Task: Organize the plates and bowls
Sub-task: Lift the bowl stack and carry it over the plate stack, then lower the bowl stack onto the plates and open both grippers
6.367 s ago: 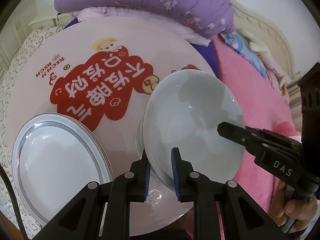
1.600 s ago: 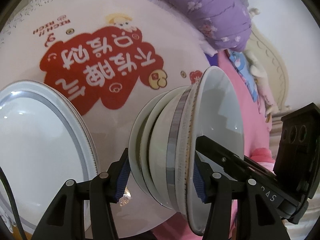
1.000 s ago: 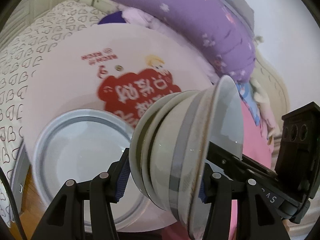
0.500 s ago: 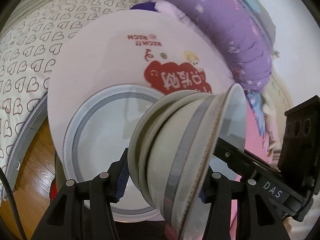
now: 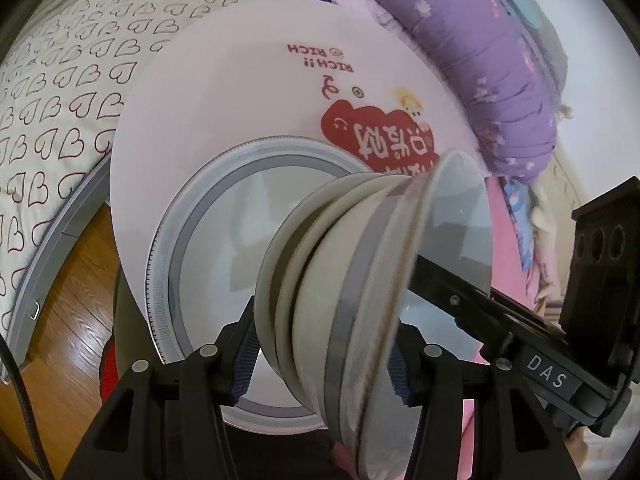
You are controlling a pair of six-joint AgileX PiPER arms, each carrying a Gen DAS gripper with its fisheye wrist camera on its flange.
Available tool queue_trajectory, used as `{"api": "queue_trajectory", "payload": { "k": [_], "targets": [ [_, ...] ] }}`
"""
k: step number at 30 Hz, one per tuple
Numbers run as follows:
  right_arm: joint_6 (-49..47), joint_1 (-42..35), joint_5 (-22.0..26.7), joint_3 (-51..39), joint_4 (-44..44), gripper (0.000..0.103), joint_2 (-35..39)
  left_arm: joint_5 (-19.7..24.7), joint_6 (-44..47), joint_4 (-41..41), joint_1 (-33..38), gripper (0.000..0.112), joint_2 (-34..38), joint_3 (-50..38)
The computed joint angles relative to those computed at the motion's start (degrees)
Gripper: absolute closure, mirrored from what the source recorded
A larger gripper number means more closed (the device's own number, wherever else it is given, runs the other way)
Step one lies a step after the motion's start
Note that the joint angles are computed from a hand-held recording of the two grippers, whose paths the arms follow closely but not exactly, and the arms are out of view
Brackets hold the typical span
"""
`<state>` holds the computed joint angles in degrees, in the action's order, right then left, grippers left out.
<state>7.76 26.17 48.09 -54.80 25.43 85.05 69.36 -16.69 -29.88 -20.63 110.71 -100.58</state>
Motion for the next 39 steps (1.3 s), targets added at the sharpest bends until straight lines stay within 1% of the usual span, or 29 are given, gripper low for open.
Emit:
{"api": "queue_trajectory", "payload": {
  "k": [7,18,20,22,24,26,27,29,30,31,33,35,37,39],
  "targets": [
    [-0.8,-0.7,-0.3,-0.2,0.3,0.076,1.4,-1.0,0.0,0.2,0.0,0.065,1.4,-1.0],
    [-1.2,-0.7,-0.7,-0.4,0.6,0.076,1.9,-0.9,1.2,-0.1,0.5,0.066,1.9,-1.3],
    [-1.1,-0.8,-0.9,-0.3,0.5,0.076,1.4,-1.0,1.4,0.1,0.6,0.066,1.5,-1.0],
    [-1.4,-1.0,-0.8,-0.2,0.8,0.073,0.9,-1.0,1.5,0.6,0.7,0.066,1.2,-1.2],
    [-0.8,-0.9,-0.8,-0.2,0.1,0.073,0.4,-1.3,1.3,1.4,0.5,0.059,0.8,-1.5],
    [0.0,-0.6,-1.1,-0.2,-0.8,0.073,-0.3,-1.3,0.8,2.2,0.5,0.042,0.3,-1.8],
    [0.2,-0.7,-1.0,-0.2,-0.9,0.073,-0.5,-1.5,0.6,2.5,0.6,0.039,0.0,-1.7],
    [-0.8,-1.4,-1.1,0.3,0.5,0.068,-1.4,-1.6,0.3,3.2,0.7,0.028,-0.7,-1.6],
    [-1.1,-1.6,-1.3,0.4,1.0,0.058,-1.7,-1.7,0.3,3.2,0.8,0.026,-1.1,-1.4],
    [-0.8,-1.6,-1.5,0.5,0.8,0.045,-2.1,-1.6,0.2,3.4,0.9,0.023,-1.4,-1.3],
    [0.2,-1.3,-2.3,0.7,0.1,0.030,-3.1,-1.3,0.7,3.5,1.2,0.019,-1.9,-1.0],
    [0.7,-1.3,-2.8,1.0,-0.5,0.022,-3.7,-1.5,0.9,3.8,1.5,0.014,-2.9,-0.4],
    [0.5,-2.1,-3.4,1.6,0.2,0.008,-4.5,-2.0,1.0,4.2,1.8,0.012,-4.3,0.5],
    [0.5,-2.5,-4.1,2.2,0.4,0.001,-5.4,-2.3,1.0,4.4,2.1,0.012,-5.6,1.3]
  ]
}}
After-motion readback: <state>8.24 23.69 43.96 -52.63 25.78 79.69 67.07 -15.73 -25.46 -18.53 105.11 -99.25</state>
